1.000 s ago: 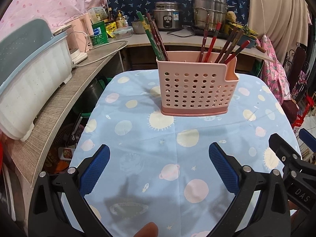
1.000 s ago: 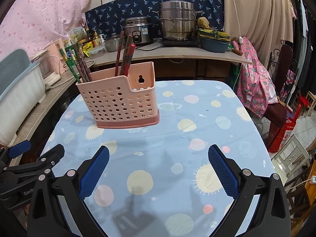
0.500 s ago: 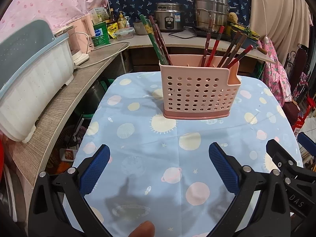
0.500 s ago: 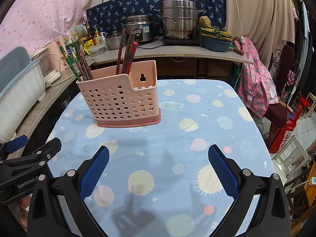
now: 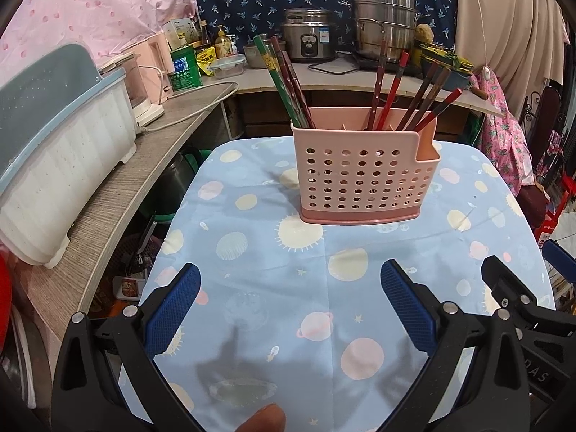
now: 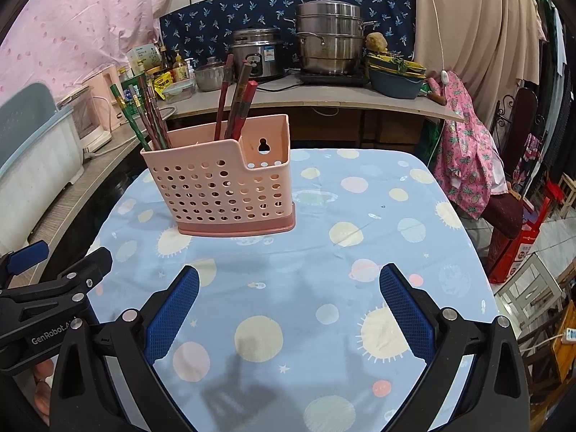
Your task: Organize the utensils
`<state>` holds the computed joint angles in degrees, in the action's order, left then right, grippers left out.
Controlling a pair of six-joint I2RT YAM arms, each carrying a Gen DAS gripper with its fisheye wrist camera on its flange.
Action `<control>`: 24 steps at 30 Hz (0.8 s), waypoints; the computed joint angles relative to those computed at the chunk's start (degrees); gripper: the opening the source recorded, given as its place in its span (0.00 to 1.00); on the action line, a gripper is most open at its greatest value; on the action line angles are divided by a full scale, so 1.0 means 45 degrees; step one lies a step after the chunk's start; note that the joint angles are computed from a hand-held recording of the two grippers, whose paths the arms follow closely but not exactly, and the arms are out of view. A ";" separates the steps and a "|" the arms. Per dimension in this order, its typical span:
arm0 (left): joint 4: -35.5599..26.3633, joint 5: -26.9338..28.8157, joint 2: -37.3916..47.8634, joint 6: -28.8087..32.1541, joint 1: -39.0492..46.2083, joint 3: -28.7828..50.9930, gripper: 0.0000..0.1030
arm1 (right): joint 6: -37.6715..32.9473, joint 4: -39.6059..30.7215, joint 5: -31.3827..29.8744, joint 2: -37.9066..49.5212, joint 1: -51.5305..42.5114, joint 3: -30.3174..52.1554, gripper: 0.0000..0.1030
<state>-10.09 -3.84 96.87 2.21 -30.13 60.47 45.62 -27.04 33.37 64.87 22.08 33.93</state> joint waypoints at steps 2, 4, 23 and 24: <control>-0.0063 0.0011 0.0058 -0.0005 0.0018 0.0105 0.93 | -0.0028 0.0032 -0.0011 0.0035 -0.0019 0.0011 0.94; -0.0105 -0.0024 0.0116 -0.0012 0.0020 0.0193 0.93 | -0.0021 0.0036 -0.0019 0.0050 -0.0019 0.0016 0.94; -0.0164 -0.0072 0.0959 -0.0197 -0.0090 0.0866 0.93 | -0.0831 0.0746 -0.0595 0.0524 -0.0926 0.0078 0.94; -0.0174 -0.0113 0.1013 -0.0229 -0.0119 0.0910 0.93 | -0.0847 0.0752 -0.0603 0.0552 -0.0943 0.0092 0.94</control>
<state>-10.87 -4.35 101.43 1.18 -30.67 64.57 41.81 -23.65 30.65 67.35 17.84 34.34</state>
